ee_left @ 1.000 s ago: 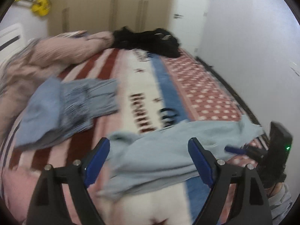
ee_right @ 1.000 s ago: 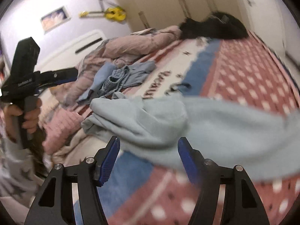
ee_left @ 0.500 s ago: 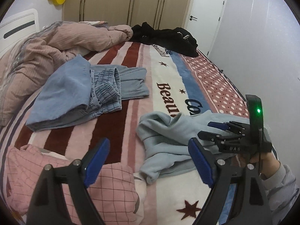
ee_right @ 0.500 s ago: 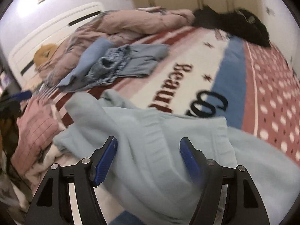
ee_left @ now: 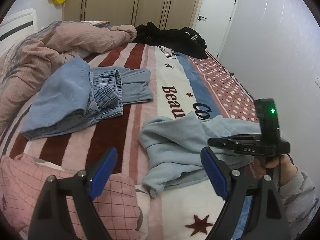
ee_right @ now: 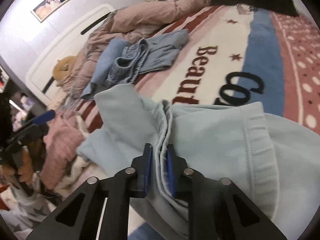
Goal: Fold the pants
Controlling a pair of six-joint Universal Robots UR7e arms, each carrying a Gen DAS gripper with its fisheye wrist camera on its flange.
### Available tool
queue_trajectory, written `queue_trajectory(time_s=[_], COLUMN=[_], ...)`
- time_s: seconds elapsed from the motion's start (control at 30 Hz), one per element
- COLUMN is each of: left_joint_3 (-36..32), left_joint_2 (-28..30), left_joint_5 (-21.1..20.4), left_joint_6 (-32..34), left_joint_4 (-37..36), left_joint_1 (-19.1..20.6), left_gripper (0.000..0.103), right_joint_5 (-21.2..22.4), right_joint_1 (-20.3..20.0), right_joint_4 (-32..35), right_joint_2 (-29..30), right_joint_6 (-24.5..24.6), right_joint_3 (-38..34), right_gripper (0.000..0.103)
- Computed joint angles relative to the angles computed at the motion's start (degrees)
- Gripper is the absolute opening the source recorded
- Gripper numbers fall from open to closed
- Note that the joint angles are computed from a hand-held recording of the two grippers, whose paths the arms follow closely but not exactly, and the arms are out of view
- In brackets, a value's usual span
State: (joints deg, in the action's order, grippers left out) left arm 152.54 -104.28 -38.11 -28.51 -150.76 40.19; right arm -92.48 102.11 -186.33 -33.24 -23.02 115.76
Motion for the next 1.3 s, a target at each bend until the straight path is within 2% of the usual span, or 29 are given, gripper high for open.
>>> queue_trajectory(time_s=[0.13,0.23,0.3,0.4,0.43,0.5,0.53,0.57,0.6,0.67,0.73,0.8,0.9,0.97,1.0,1.03,1.07,1.13,1.17,1.23,1.3], left_joint_3=[0.11,0.13,0.05,0.02,-0.02,-0.04,-0.06,-0.06,-0.07,-0.12,-0.22,-0.25,-0.33,-0.33,-0.33,-0.31,-0.28,-0.2,-0.14,-0.14,-0.09], left_joint_2=[-0.1,0.52,0.92,1.41,1.51,1.91,2.12,2.35,2.53,2.85,3.2,3.43,3.6,3.56,3.59,3.49,3.41,3.17,3.02,2.79,2.54], left_joint_5=[0.24,-0.01,0.1,0.07,0.04,-0.19,-0.29,-0.32,-0.27,-0.34,-0.64,-0.89,-1.14,-0.93,-0.8,-0.77,-0.74,-0.67,-0.67,-0.69,-0.6], left_joint_6=[-0.91,-0.87,-0.94,-0.67,-0.48,-0.41,-0.33,-0.24,-0.24,-0.33,-0.06,0.12,-0.01,-0.35,-0.46,-0.43,-0.46,-0.96,-0.94,-0.98,-1.02], left_joint_4=[0.92,0.53,0.49,0.01,-0.21,-0.69,-0.91,-1.1,-1.15,-1.18,-1.64,-2.07,-2.12,-1.67,-1.59,-1.56,-1.6,-1.3,-1.29,-0.99,-0.72], left_joint_1=[-0.29,-0.5,-0.71,-0.86,-0.77,-0.64,-0.56,-0.49,-0.46,-0.41,-0.18,-0.09,-0.18,-0.35,-0.38,-0.34,-0.32,-0.49,-0.48,-0.61,-0.8], left_gripper=[0.083,0.083,0.083,0.083,0.083,0.083,0.083,0.083,0.083,0.083,0.083,0.083,0.083,0.083,0.083,0.083,0.083,0.083,0.083,0.083,0.083], right_joint_5=[-6.0,-7.41,-9.87,-10.33,-9.4,-6.98,-7.49,-8.45,-8.73,-5.02,3.6,5.65,8.17,9.26,9.67,9.82,9.11,6.86,7.05,9.89,13.97], right_joint_1=[0.79,0.29,0.06,-1.53,-2.12,-3.82,-3.99,-3.93,-4.06,-5.8,-8.62,-9.18,-9.25,-8.88,-8.79,-8.58,-8.21,-7.3,-7.41,-8.19,-9.81], right_joint_4=[-10.85,-16.25,-20.07,-17.94,-16.14,-12.38,-13.32,-14.64,-14.77,-9.9,-1.23,0.83,1.43,1.57,1.36,0.05,-1.63,-5.84,-6.73,-8.09,-6.73], right_joint_2=[0.01,-0.77,-1.29,-3.08,-3.69,-5.52,-5.76,-5.71,-5.98,-7.57,-9.11,-9.07,-8.86,-8.81,-8.94,-8.92,-8.86,-8.59,-8.7,-9.84,-11.92], right_joint_6=[4.01,5.87,7.07,8.64,8.97,9.37,9.37,9.28,9.12,9.47,9.65,9.07,7.79,7.14,6.91,6.93,7.05,7.9,8.06,9.49,11.24], right_joint_3=[3.08,4.91,5.84,6.07,5.95,6.27,6.83,7.0,7.3,7.53,7.14,6.82,6.75,6.81,7.0,7.46,7.82,8.67,9.04,10.35,11.71], right_gripper=[0.006,0.006,0.006,0.007,0.01,0.026,0.044,0.057,0.058,0.058,0.058,0.058,0.053,0.039,0.035,0.021,0.015,0.014,0.014,0.014,0.014])
